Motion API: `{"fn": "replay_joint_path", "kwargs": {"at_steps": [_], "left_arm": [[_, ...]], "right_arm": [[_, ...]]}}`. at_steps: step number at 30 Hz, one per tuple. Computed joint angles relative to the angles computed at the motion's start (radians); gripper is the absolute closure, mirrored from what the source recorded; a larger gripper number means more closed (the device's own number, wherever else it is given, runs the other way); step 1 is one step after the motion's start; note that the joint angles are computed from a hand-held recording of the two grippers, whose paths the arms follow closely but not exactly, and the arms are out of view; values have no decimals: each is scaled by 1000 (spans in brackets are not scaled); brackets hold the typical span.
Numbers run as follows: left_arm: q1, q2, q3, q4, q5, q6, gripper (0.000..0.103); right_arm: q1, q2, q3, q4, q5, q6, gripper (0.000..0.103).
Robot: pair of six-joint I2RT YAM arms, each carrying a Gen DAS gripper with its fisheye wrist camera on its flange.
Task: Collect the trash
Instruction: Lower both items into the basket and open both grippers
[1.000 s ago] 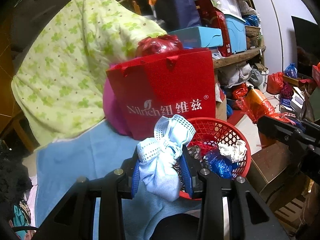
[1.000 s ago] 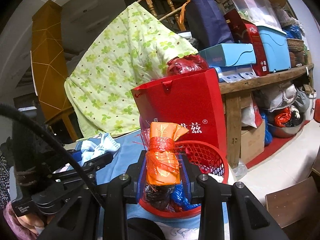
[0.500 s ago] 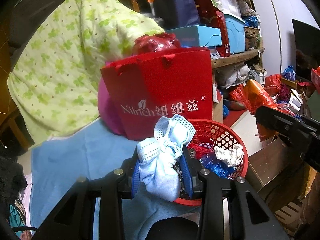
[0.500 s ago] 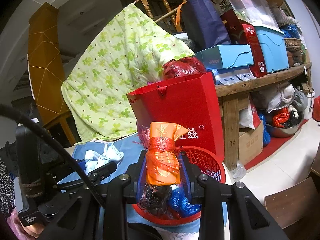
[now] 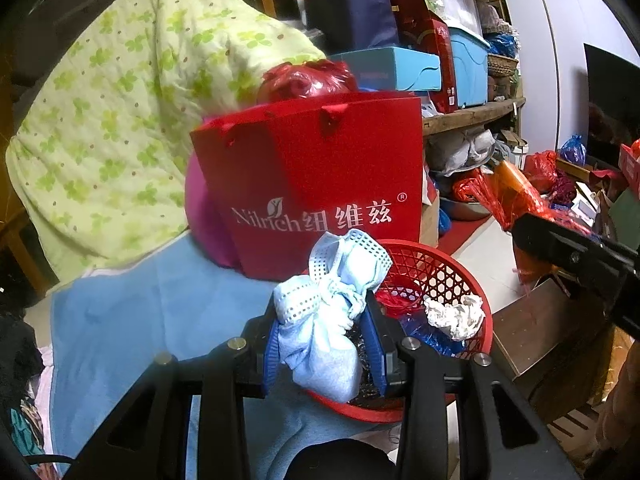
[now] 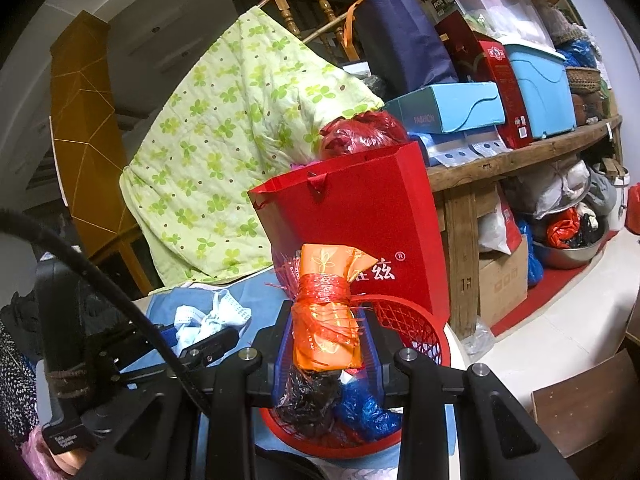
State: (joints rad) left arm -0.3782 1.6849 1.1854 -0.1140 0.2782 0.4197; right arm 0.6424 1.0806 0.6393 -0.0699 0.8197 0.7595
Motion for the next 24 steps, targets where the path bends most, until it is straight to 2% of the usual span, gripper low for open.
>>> {"fn": "replay_joint_path", "kwargs": {"at_steps": [13,24], "left_arm": [[-4,112,117,-43,-24,-35,64],[-23,117,116,-31,-37,-34,64]], "right_arm": [[-25,-38,-54,-35,-7,68,69],[-53,-58,-60,-40,-33,56,69]]}}
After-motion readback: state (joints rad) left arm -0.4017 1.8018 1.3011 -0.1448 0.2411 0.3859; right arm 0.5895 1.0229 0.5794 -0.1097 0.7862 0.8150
